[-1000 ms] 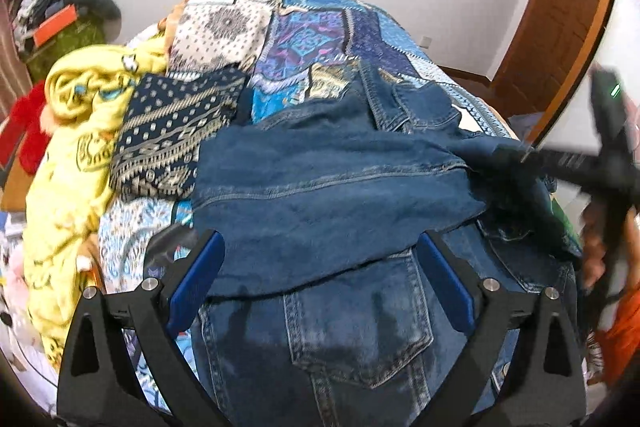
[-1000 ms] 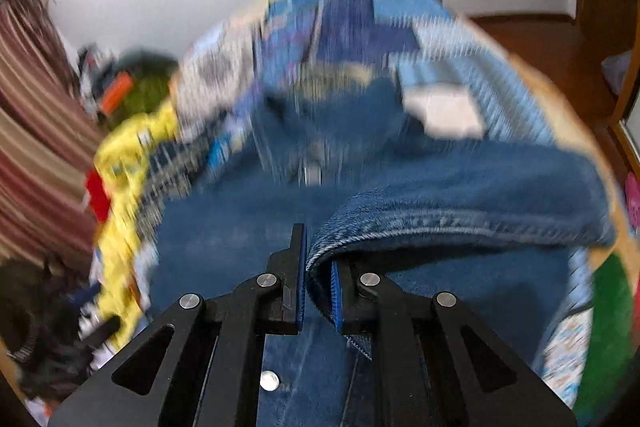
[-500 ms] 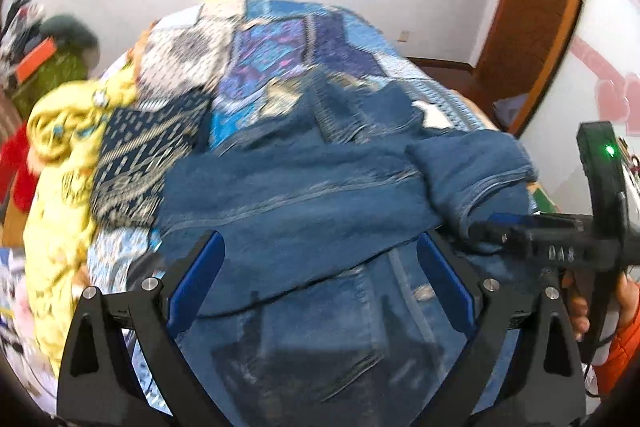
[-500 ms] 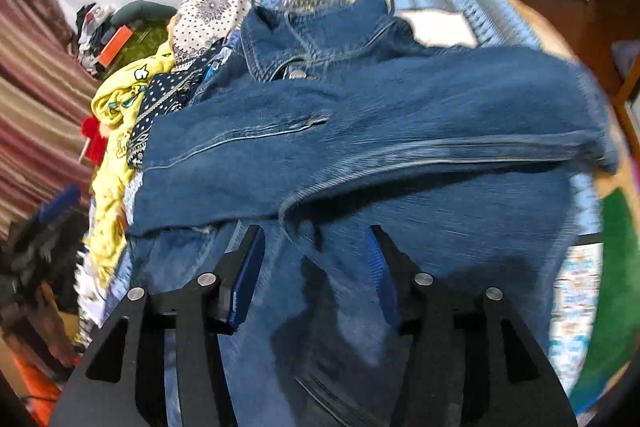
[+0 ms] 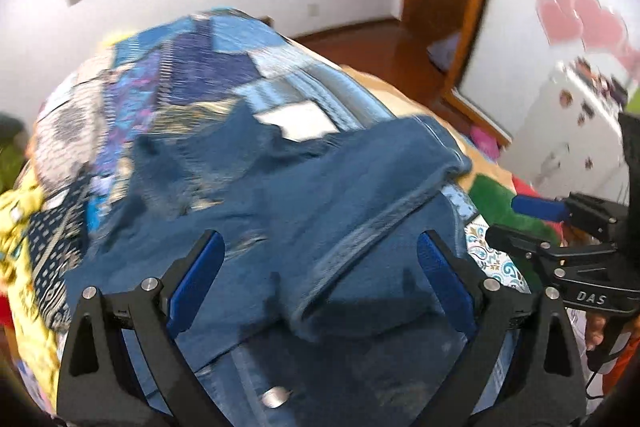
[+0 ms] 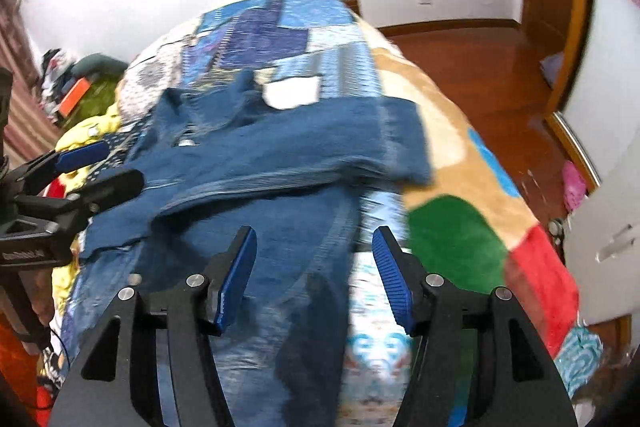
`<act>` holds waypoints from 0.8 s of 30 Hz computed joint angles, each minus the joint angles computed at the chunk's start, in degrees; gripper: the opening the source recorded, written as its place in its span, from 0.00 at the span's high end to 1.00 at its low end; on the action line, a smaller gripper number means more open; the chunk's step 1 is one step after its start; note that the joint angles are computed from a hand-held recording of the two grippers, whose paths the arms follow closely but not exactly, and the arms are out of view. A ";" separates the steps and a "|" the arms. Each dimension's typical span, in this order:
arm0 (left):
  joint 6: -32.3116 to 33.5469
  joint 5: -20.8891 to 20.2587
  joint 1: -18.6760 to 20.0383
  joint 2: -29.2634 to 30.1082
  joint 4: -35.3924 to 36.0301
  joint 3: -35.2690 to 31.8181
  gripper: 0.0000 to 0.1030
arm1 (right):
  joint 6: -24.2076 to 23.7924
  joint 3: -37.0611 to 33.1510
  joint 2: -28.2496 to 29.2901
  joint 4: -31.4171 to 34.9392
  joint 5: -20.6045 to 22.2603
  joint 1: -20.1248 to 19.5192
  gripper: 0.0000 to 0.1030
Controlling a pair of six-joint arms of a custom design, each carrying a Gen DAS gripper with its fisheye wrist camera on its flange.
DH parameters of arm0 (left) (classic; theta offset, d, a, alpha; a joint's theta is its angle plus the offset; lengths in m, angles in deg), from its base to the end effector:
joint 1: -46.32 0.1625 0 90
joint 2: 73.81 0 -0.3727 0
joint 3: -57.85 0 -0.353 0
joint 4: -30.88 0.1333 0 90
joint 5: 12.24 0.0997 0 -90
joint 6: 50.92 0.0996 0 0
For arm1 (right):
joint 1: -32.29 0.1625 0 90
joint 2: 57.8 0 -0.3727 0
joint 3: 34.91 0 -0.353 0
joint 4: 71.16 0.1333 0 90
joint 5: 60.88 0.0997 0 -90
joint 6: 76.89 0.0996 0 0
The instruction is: Fold large clothes
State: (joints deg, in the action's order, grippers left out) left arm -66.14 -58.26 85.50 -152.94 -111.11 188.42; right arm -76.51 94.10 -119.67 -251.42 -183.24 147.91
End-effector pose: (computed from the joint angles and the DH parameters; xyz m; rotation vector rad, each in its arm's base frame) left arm -0.1750 -0.4038 0.1818 0.7436 2.3316 -0.5484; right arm 0.2613 -0.3600 0.1277 0.4173 -2.5695 0.6875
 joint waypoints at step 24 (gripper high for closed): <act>11.07 9.85 3.70 10.78 -19.46 -1.44 0.87 | -0.50 1.50 1.21 3.36 0.48 -4.34 0.45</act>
State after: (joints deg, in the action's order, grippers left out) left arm -55.07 -48.41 89.20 -142.16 -130.57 186.98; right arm -77.01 95.61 -118.47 -248.06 -182.76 143.57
